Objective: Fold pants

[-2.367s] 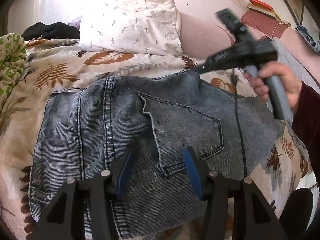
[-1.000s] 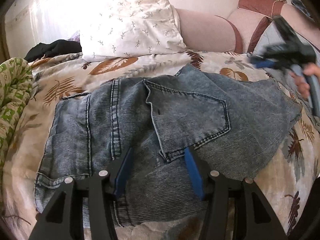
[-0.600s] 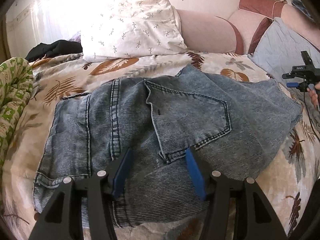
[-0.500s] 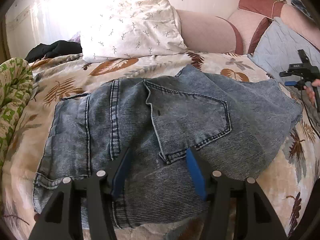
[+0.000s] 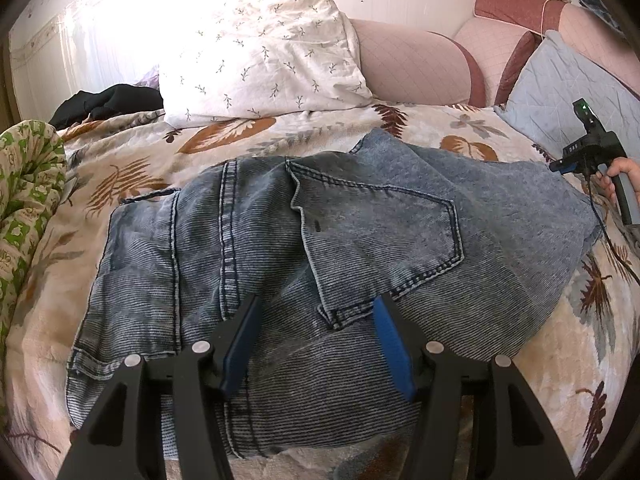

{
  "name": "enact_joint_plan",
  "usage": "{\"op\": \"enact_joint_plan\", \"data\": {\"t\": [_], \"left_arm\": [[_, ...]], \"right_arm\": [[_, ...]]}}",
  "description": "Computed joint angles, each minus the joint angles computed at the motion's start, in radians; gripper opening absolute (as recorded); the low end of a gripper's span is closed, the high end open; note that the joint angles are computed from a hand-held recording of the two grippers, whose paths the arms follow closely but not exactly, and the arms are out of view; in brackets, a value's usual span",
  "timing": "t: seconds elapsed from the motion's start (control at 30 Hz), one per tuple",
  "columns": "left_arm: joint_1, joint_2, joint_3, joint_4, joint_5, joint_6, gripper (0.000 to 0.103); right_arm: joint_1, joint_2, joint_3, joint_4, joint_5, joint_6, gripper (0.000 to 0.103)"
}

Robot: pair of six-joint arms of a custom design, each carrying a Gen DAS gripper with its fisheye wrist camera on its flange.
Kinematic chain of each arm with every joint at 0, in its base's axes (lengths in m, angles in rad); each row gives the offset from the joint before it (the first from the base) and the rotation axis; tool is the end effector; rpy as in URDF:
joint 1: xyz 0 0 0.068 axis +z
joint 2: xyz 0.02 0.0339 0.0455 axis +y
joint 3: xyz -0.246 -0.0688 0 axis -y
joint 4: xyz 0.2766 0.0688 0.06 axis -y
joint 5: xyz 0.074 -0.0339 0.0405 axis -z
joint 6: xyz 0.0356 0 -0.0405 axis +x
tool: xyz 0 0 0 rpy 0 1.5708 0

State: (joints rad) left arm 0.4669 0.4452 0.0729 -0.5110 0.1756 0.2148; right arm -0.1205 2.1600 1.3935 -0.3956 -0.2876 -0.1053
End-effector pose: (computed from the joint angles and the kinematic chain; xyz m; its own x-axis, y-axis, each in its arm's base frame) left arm 0.1338 0.0605 0.0904 -0.7476 -0.1418 -0.6488 -0.1892 0.9819 0.0034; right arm 0.4386 -0.0429 0.0702 -0.9063 0.0082 -0.4226 -0.0924 0.9718 0.2171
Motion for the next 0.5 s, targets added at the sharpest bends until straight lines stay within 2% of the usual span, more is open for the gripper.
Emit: {"op": "enact_joint_plan", "data": {"t": [0.17,0.4,0.5], "left_arm": [[0.013,-0.001,0.005,-0.009,0.016,-0.001,0.061],[0.071,-0.046,0.021,-0.077,0.081,0.026,0.061],[0.030,-0.012,0.018,-0.056,0.028,0.024,0.061]], "right_arm": [[0.006,-0.014,-0.036,0.046,0.080,0.026,0.012],[0.001,-0.088,-0.130,0.105,0.164,0.058,0.012],[-0.024,-0.135,-0.187,0.121,0.166,0.036,0.013]]}}
